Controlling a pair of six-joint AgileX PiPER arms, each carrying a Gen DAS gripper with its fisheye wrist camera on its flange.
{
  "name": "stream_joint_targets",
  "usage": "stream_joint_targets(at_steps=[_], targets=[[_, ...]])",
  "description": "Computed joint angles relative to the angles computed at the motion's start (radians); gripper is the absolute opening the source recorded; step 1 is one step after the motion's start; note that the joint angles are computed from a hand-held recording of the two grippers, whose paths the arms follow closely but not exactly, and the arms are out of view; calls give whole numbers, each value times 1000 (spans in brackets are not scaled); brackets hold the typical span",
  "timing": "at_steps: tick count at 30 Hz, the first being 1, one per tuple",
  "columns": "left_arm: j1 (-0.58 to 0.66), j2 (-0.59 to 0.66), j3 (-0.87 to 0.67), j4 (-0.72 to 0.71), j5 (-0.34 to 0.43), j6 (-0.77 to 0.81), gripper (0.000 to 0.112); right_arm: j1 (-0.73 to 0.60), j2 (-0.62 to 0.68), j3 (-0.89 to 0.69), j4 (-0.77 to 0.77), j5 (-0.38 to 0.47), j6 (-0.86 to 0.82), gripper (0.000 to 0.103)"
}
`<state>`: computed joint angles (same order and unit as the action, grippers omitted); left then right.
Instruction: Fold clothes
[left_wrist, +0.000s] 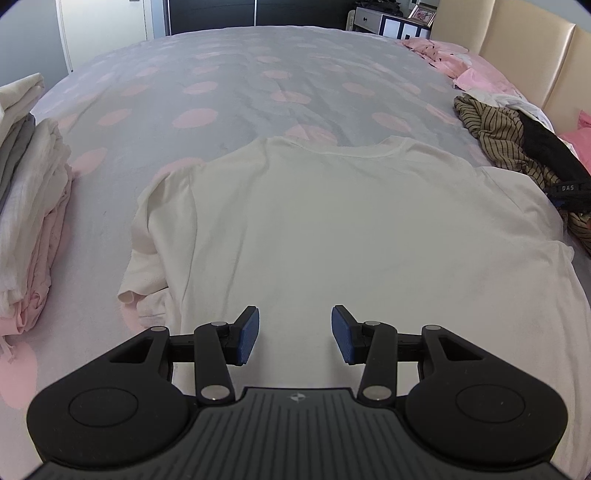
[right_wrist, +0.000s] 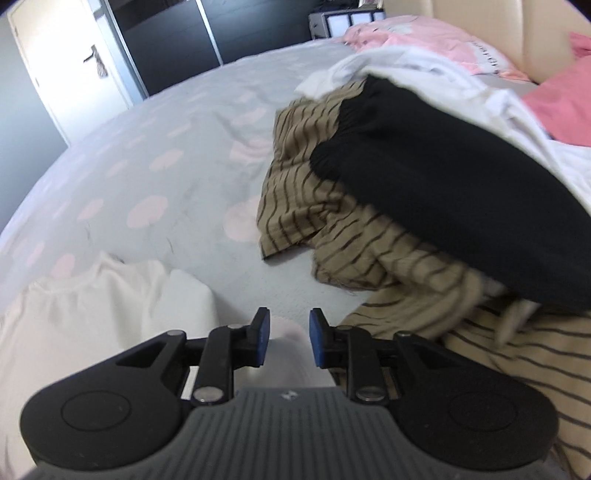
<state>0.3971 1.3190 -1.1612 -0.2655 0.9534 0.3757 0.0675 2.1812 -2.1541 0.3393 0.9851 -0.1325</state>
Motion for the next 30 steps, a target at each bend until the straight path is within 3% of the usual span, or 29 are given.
stream_joint_targets(at_steps=[3, 5, 6, 12, 17, 20, 24, 26, 28, 30], targets=[[2, 8, -6, 0, -3, -3, 41, 4, 41, -49, 44, 67, -35, 32], [-1, 16, -8, 1, -6, -8, 41, 26, 9, 6, 4, 30, -91, 27], [-3, 20, -8, 2, -7, -9, 42, 32, -8, 33, -12, 10, -105, 8], [-9, 24, -6, -4, -6, 20, 42, 23, -120, 191, -149, -157, 33, 5], [-14, 15, 1, 1, -9, 17, 42, -15, -182, 248, -227, -186, 197, 5], [-23, 11, 4, 11, -13, 5, 42, -33, -208, 280, -229, -201, 226, 14], [-30, 12, 6, 18, -12, 5, 42, -57, -216, 286, -174, -191, 202, 16], [-31, 15, 5, 23, -9, 7, 42, -63, -214, 291, -113, -197, 164, 25], [-37, 16, 4, 31, -8, -1, 42, -63, -212, 299, -57, -203, 123, 41], [-40, 15, 4, 36, -7, -6, 42, -51, -210, 303, -41, -204, 91, 41]])
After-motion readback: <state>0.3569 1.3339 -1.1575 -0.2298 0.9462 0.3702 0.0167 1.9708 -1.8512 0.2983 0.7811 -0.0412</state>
